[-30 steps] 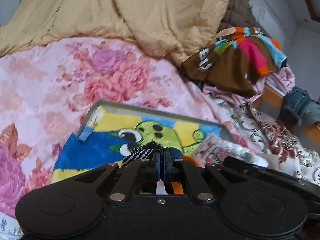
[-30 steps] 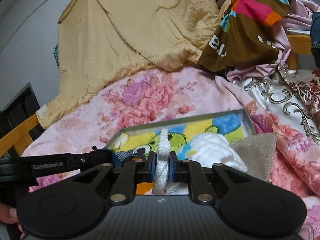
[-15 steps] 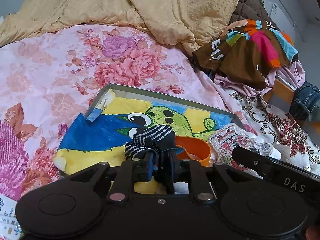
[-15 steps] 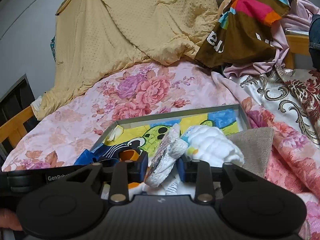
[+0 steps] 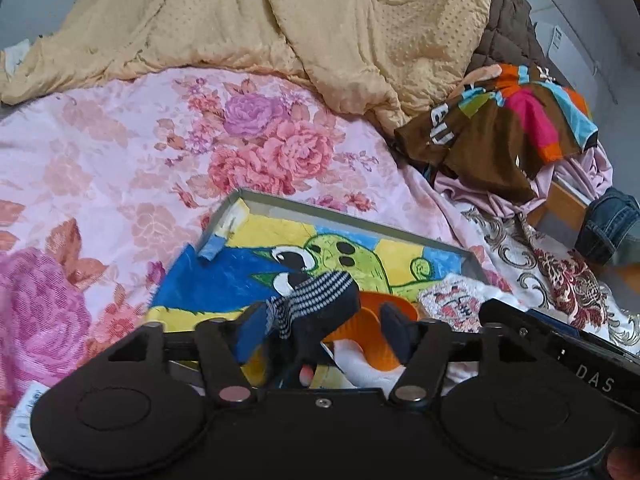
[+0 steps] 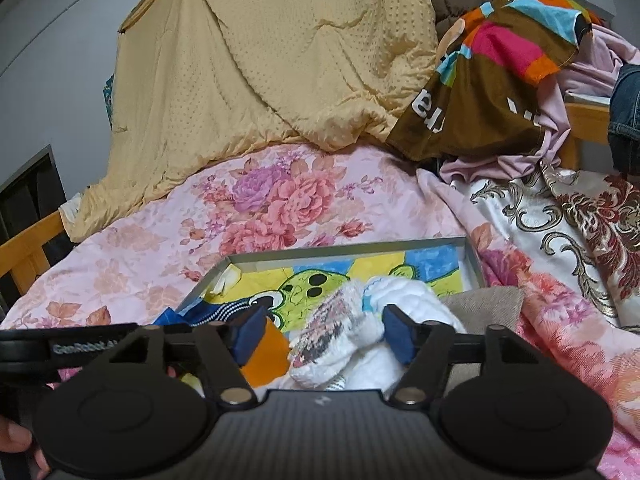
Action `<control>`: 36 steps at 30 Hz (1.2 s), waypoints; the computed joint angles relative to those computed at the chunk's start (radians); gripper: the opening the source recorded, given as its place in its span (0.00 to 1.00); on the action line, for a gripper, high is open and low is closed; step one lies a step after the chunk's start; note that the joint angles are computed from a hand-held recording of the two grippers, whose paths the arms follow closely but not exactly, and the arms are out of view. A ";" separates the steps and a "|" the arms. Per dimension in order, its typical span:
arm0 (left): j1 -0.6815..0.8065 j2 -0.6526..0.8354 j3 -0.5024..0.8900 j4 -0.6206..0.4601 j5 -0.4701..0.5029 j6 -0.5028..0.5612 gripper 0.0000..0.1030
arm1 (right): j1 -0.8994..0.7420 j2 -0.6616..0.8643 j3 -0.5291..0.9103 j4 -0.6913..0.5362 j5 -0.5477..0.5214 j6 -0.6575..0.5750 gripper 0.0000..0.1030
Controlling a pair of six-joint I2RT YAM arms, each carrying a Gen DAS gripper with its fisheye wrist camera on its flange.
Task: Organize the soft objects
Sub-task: 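Withdraw both open tools from the tray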
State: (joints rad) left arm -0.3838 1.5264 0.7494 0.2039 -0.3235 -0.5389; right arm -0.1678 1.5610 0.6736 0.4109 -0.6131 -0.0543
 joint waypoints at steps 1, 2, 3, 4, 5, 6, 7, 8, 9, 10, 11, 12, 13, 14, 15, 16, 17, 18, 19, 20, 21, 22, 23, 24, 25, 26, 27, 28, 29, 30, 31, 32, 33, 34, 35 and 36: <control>-0.001 -0.013 -0.003 -0.006 -0.005 0.001 0.69 | -0.004 -0.009 -0.005 0.003 -0.001 -0.001 0.75; -0.004 -0.025 -0.004 -0.016 -0.010 0.003 0.71 | -0.008 -0.018 -0.011 0.006 -0.004 -0.002 0.78; -0.006 -0.036 -0.004 -0.023 -0.016 0.005 0.72 | -0.013 -0.027 -0.015 0.008 -0.007 -0.002 0.80; -0.011 -0.048 -0.006 -0.031 -0.024 0.006 0.74 | -0.018 -0.037 -0.021 0.010 -0.009 -0.002 0.82; -0.013 -0.058 -0.007 -0.037 -0.030 0.008 0.76 | -0.025 -0.046 -0.025 0.012 -0.013 -0.001 0.84; -0.018 -0.067 -0.006 -0.045 -0.038 0.009 0.76 | -0.032 -0.053 -0.029 0.014 -0.017 0.000 0.85; -0.024 -0.075 -0.005 -0.053 -0.045 0.011 0.78 | -0.039 -0.060 -0.032 0.016 -0.021 0.002 0.87; -0.028 -0.085 -0.006 -0.060 -0.052 0.012 0.79 | -0.044 -0.064 -0.034 0.019 -0.022 0.004 0.89; -0.035 -0.092 -0.004 -0.068 -0.062 0.013 0.80 | -0.051 -0.069 -0.037 0.023 -0.024 0.008 0.90; -0.043 -0.097 -0.001 -0.074 -0.074 0.014 0.82 | -0.057 -0.073 -0.038 0.025 -0.028 0.011 0.91; -0.049 -0.101 0.001 -0.077 -0.084 0.015 0.84 | -0.064 -0.076 -0.038 0.026 -0.032 0.015 0.93; -0.055 -0.102 0.006 -0.082 -0.093 0.016 0.85 | -0.069 -0.078 -0.037 0.027 -0.034 0.020 0.94; -0.061 -0.106 0.010 -0.087 -0.102 0.016 0.86 | -0.074 -0.079 -0.037 0.029 -0.037 0.024 0.95; -0.064 -0.108 0.015 -0.092 -0.108 0.017 0.89 | -0.080 -0.081 -0.036 0.029 -0.041 0.027 0.96; -0.069 -0.110 0.020 -0.100 -0.116 0.017 0.91 | -0.085 -0.082 -0.035 0.030 -0.046 0.029 0.96; -0.075 -0.110 0.025 -0.106 -0.130 0.017 0.94 | -0.089 -0.083 -0.035 0.033 -0.048 0.032 0.98; -0.083 -0.111 0.030 -0.112 -0.148 0.019 0.96 | -0.094 -0.086 -0.035 0.036 -0.050 0.036 0.99; -0.090 -0.113 0.032 -0.114 -0.166 0.021 0.96 | -0.099 -0.089 -0.037 0.039 -0.053 0.039 0.99; -0.096 -0.116 0.031 -0.115 -0.179 0.021 0.98 | -0.104 -0.091 -0.037 0.041 -0.055 0.044 0.99; -0.102 -0.120 0.033 -0.121 -0.192 0.019 0.99 | -0.108 -0.095 -0.038 0.043 -0.054 0.050 0.99; -0.106 -0.124 0.033 -0.126 -0.201 0.015 0.99 | -0.113 -0.100 -0.040 0.044 -0.053 0.057 0.99; -0.111 -0.130 0.033 -0.134 -0.211 0.009 0.99 | -0.118 -0.106 -0.041 0.043 -0.054 0.062 1.00; -0.115 -0.136 0.033 -0.144 -0.219 0.001 0.99 | -0.124 -0.111 -0.043 0.043 -0.057 0.063 1.00; -0.119 -0.141 0.033 -0.154 -0.227 -0.007 0.99 | -0.129 -0.118 -0.046 0.042 -0.060 0.063 1.00; -0.124 -0.145 0.035 -0.165 -0.236 -0.016 0.99 | -0.134 -0.126 -0.049 0.041 -0.060 0.064 1.00; -0.130 -0.149 0.036 -0.180 -0.246 -0.028 0.99 | -0.137 -0.133 -0.053 0.040 -0.060 0.064 1.00; -0.136 -0.156 0.033 -0.187 -0.254 -0.037 0.99 | -0.142 -0.142 -0.058 0.036 -0.061 0.064 1.00; -0.143 -0.163 0.026 -0.189 -0.260 -0.044 0.99 | -0.148 -0.151 -0.064 0.032 -0.064 0.064 1.00; -0.153 -0.171 0.017 -0.189 -0.270 -0.051 0.99 | -0.154 -0.160 -0.071 0.029 -0.067 0.063 1.00; -0.162 -0.177 0.010 -0.191 -0.279 -0.059 0.99 | -0.159 -0.173 -0.079 0.022 -0.069 0.058 1.00; -0.173 -0.187 0.000 -0.195 -0.290 -0.070 0.99 | -0.164 -0.185 -0.087 0.016 -0.069 0.053 1.00; -0.182 -0.194 -0.006 -0.200 -0.297 -0.078 0.99 | -0.166 -0.198 -0.097 0.012 -0.067 0.049 1.00; -0.191 -0.204 -0.013 -0.205 -0.303 -0.085 0.99 | -0.171 -0.214 -0.107 0.007 -0.067 0.045 1.00; -0.200 -0.215 -0.019 -0.210 -0.310 -0.089 0.99 | -0.176 -0.228 -0.116 0.000 -0.068 0.041 1.00; -0.211 -0.227 -0.026 -0.215 -0.320 -0.094 0.99 | -0.181 -0.244 -0.126 -0.005 -0.070 0.036 1.00; -0.223 -0.238 -0.033 -0.221 -0.332 -0.099 0.99 | -0.187 -0.262 -0.137 -0.011 -0.072 0.031 1.00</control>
State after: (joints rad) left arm -0.6067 1.2881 0.7168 -0.0170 -0.6558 -0.6383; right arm -0.3547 1.2985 0.5366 0.3995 -0.6848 -0.0236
